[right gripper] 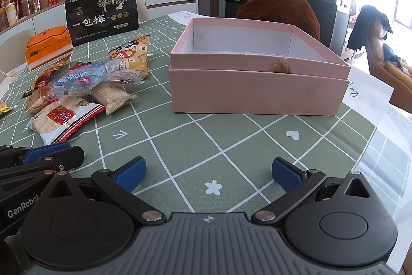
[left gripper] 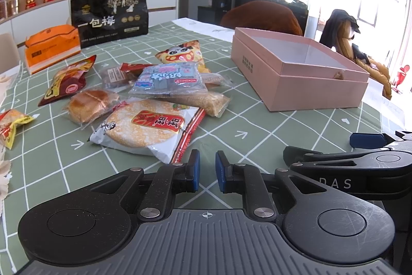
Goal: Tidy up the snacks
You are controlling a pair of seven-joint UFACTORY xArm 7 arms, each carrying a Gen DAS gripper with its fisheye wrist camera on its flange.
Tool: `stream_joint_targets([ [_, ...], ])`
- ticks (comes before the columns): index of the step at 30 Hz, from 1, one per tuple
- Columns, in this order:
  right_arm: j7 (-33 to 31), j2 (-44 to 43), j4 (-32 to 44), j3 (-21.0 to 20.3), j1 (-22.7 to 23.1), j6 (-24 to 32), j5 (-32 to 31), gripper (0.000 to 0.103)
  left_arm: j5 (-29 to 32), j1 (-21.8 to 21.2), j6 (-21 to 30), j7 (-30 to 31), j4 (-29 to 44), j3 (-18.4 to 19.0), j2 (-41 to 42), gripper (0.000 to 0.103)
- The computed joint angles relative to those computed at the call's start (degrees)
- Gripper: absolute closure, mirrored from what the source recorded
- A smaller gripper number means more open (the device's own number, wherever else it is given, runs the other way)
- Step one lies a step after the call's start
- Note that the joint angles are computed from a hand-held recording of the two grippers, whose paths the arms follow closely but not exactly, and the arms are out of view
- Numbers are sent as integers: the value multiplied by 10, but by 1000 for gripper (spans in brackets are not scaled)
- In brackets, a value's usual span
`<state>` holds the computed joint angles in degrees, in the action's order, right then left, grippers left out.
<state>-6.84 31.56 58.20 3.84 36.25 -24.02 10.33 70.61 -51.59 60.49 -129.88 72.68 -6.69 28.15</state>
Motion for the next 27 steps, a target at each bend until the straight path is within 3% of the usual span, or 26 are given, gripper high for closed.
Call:
stream_joint_targets([
  [27, -1, 0, 0, 1, -1, 0, 0, 0, -3, 0, 3, 7, 1, 0, 0, 85],
])
